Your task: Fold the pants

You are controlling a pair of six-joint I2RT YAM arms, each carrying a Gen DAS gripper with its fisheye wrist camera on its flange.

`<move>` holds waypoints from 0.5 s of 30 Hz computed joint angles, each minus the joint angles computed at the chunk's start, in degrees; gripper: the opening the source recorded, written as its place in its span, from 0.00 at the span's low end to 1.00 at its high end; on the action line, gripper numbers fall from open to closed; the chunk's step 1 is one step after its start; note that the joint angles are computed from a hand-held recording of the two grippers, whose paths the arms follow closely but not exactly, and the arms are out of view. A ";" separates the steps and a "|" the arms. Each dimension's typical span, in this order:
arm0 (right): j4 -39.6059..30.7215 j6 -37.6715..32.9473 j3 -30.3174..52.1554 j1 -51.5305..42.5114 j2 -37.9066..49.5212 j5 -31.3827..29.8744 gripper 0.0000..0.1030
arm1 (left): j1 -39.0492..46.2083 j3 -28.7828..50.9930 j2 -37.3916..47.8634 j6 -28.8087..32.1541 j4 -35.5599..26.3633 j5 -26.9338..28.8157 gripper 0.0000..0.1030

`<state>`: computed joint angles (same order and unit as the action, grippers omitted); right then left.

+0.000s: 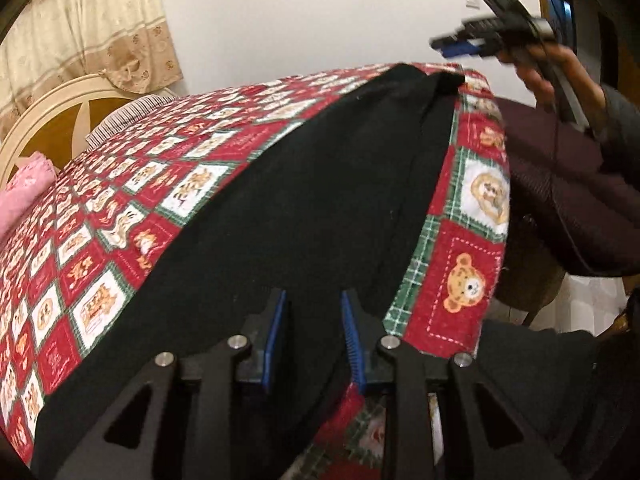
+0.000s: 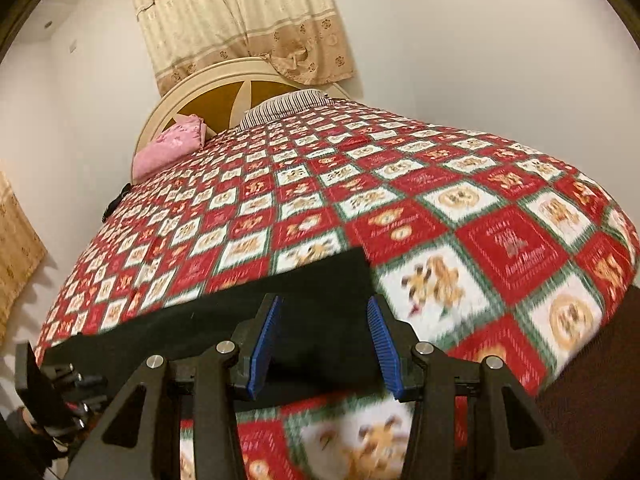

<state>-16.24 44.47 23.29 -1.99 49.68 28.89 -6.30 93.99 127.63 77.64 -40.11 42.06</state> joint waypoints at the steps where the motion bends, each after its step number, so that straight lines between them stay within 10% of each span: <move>1: 1.73 -2.31 0.47 -2.57 1.99 -1.48 0.46 | -0.27 -0.69 -0.18 -0.27 1.16 -0.41 0.30; 9: 15.25 -11.12 1.73 -21.41 17.46 -21.74 0.41 | -0.91 0.38 0.84 -2.20 0.81 -0.29 0.31; 11: 15.19 -11.92 2.44 -20.07 18.27 -19.28 0.08 | -0.98 1.92 1.88 -2.54 -0.54 -0.10 0.31; 15: 13.92 -13.75 4.78 -16.65 18.29 -13.31 0.03 | -0.98 3.01 2.78 -2.58 -1.57 0.36 0.31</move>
<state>-2.32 30.72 28.07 -18.64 67.96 15.58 -7.28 97.00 130.41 75.06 -41.68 42.42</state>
